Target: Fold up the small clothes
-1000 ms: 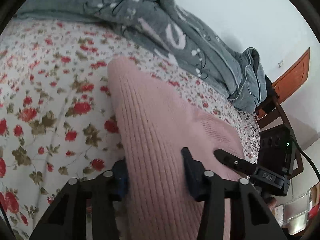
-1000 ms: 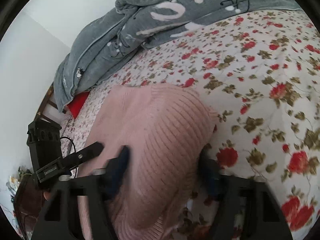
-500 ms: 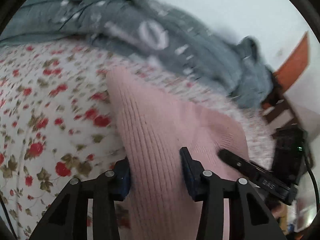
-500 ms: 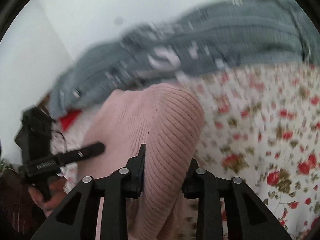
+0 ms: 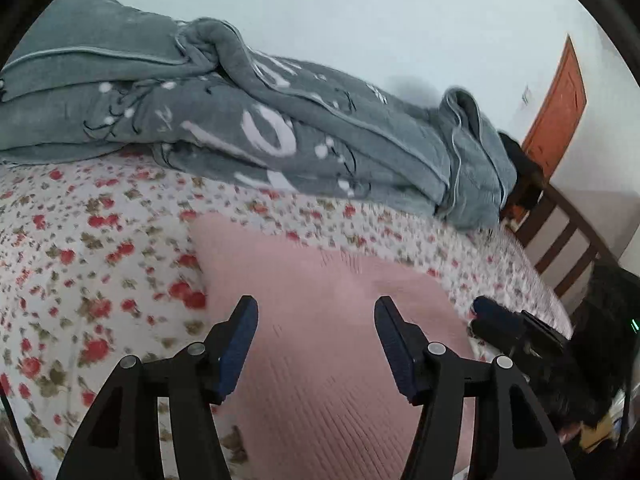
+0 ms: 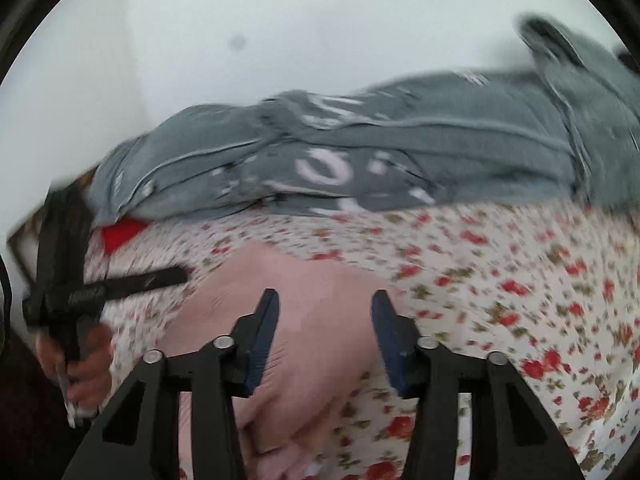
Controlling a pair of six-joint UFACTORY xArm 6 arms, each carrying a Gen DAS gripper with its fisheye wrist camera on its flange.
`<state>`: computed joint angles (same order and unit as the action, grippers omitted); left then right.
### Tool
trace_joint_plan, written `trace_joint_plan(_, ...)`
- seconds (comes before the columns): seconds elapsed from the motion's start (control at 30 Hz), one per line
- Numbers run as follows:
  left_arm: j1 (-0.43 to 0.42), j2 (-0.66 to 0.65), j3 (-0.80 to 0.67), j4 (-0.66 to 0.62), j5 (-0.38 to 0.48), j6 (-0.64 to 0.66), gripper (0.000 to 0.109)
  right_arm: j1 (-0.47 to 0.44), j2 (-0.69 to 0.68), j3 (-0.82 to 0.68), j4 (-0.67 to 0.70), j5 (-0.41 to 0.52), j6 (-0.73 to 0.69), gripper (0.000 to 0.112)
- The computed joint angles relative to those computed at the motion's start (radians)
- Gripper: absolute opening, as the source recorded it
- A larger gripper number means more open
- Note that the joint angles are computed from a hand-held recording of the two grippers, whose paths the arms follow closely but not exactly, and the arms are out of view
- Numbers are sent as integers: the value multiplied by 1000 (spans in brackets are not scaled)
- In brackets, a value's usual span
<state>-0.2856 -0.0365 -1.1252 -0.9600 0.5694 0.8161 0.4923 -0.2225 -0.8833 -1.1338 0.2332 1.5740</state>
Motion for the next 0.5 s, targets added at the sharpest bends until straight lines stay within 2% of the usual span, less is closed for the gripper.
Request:
trace_joint_plan(0.03,-8,3,13,17,-7,-7,58,40,29,-20,-27,24,-36,33)
trace_joint_plan(0.07,-24,-7,51,24,-56,5,58,65,51,-32,-11,52,-85,29)
trace_joint_plan(0.1,-51,-26,104,24,-144,44,58,93,70,-40,23,94,-139,23)
trace_joint_plan(0.17,-74,-58,158,31,-212,96,58,148,125,-60,89,208,-223,23)
trace_joint_plan(0.2,-75,-76,172,29,-216,108,58,162,119,-57,61,233,-202,23)
trace_joint_plan(0.27,-47,-84,151,23,-145,101,59,155,100,-52,120,206,-276,23)
trace_joint_plan(0.37,-2,-57,77,-7,-44,97,59,98,59,-20,197,85,-361,31)
trace_joint_plan(0.43,-2,-12,19,28,-55,64,61,72,45,-22,190,51,-344,41)
trace_joint_plan(0.5,-7,61,-65,87,-49,26,61,49,62,-55,189,52,-333,41)
